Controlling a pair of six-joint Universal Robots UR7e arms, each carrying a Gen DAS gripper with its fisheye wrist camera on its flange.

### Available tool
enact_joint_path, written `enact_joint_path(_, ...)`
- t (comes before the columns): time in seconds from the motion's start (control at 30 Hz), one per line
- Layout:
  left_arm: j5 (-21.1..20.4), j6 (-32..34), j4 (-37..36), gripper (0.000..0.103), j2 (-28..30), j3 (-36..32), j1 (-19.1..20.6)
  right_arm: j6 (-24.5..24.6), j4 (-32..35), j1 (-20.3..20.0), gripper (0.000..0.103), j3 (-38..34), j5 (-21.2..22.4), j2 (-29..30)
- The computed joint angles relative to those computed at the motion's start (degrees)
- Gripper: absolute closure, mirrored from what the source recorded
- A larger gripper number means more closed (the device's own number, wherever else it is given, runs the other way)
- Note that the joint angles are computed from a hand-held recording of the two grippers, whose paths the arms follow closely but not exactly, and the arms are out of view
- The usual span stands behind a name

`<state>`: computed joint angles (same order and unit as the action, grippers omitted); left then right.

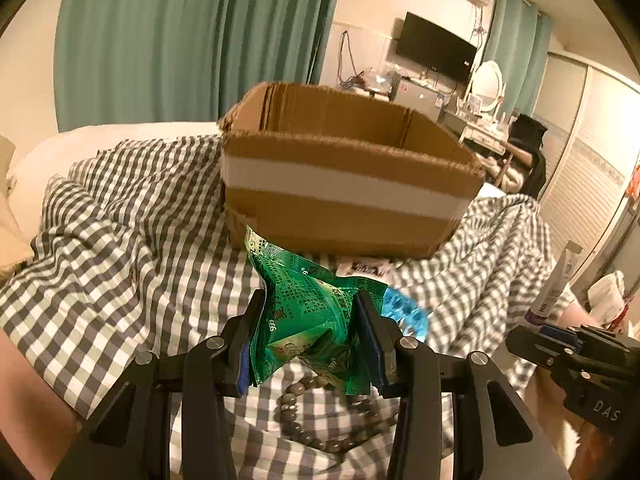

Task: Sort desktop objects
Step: 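Carry green packet and BOP tube over the box and open both tools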

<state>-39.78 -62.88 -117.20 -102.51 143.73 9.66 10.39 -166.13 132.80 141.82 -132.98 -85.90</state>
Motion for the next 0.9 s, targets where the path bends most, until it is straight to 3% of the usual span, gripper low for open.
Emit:
enact_joint_path(0.37, 0.28, 7.66, -5.08, 0.059, 2.56, -4.79, 2.56, -4.68, -1.12, 0.66, 0.079, -4.38, 1.69, 0.13)
enact_joint_path(0.6, 2.25, 19.12, -10.4, 0.059, 6.78, -9.85, 5.58, -10.36, -2.75, -0.32, 0.079, -8.84, 2.44, 2.31)
enact_joint_path(0.9, 0.06, 33.08, -21.8, 0.059, 13.09, -15.94, 11.77, -17.69, -5.57, -2.97, 0.079, -15.44, 3.76, 6.84)
